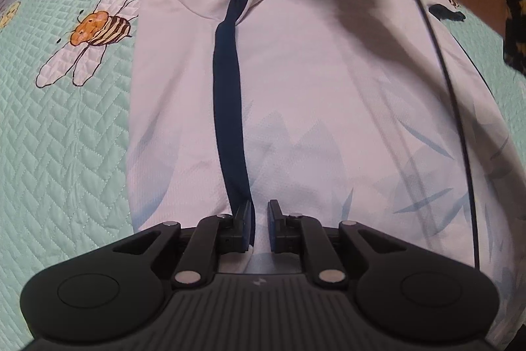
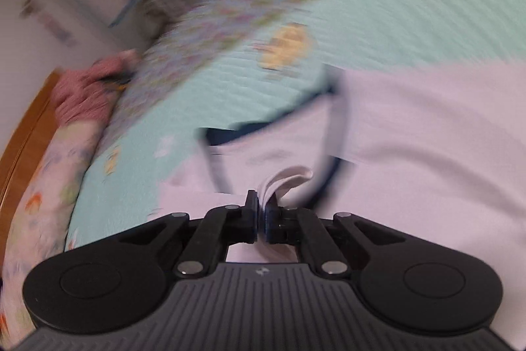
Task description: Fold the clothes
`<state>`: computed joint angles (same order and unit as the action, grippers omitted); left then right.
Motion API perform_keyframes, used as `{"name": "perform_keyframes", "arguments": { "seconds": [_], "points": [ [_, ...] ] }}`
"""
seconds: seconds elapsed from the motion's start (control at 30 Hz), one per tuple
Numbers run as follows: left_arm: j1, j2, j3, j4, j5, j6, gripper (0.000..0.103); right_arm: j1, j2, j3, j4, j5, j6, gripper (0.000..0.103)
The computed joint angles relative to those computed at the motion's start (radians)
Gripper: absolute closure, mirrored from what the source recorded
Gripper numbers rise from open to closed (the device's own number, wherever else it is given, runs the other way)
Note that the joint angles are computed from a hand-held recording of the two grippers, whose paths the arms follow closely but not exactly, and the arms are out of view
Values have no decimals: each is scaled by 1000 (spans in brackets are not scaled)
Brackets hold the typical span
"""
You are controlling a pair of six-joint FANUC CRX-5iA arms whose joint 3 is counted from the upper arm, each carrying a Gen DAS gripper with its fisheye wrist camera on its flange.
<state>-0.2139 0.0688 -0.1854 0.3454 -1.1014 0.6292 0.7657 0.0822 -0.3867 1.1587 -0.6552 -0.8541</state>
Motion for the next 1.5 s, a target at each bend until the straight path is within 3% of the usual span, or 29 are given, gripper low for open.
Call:
{"name": "perform_keyframes", "arguments": {
  "seconds": [0.07,0.13,0.23,0.3,0.47,0.57,0.6,0.67,0.7,0.77,0.8,0.87,0.93,1.0,1.07,1.17,1.2,1.33,1.4,1.43,1.47,1.5],
  "points": [
    [3,4,16,0,-29,8,93,-65,-10,-11,254,99,-95,100],
    [3,7,23,11,-51,3,93,-90,-17,7,376,107,-113,100],
    [-7,9,16,36,-65,-25,93,-52,-10,23,253,-12,-28,100],
    [-26,7,4,20,-42,-24,93,-29,-11,-3,136,-76,-46,100],
    [-33,3,-13,19,-19,-33,92,-11,-29,-96,36,-76,-115,99],
    [-20,27,12,36,-58,-12,88,-4,-50,-142,26,-40,-180,91],
    [-17,36,20,44,-74,-4,83,14,-48,-143,9,-72,-187,86],
    [-8,48,29,66,-101,14,74,92,-15,-45,-122,-287,-71,65],
    [-3,51,30,78,-109,20,72,118,22,31,-180,-408,17,63],
    [13,36,7,119,-98,7,72,124,56,95,-155,-493,155,62],
    [24,21,-16,153,-85,-13,72,112,63,103,-92,-456,215,62],
    [48,-10,-67,238,-57,-69,72,48,71,142,-71,-237,407,62],
    [74,-30,-120,347,-31,-126,72,-32,112,216,-174,25,665,62],
    [80,-24,-139,406,-6,-129,70,-67,197,333,-306,131,927,64],
    [74,-3,-129,396,12,-104,70,-65,299,498,-460,81,1189,64],
    [71,14,-116,353,16,-51,70,-76,430,783,-744,-104,1569,64],
    [75,20,-114,351,4,-41,70,-82,463,854,-794,-157,1639,64],
    [89,25,-122,360,-22,-50,70,-83,547,1020,-870,-344,1765,64],
    [92,27,-126,361,-25,-61,70,-87,556,1037,-902,-363,1794,67],
    [95,27,-129,364,-25,-69,69,-89,565,1056,-917,-379,1801,80],
    [96,27,-133,368,-23,-76,69,-91,579,1081,-924,-398,1796,100],
    [98,27,-137,371,-21,-82,69,-92,587,1091,-920,-406,1787,101]
  ]
}}
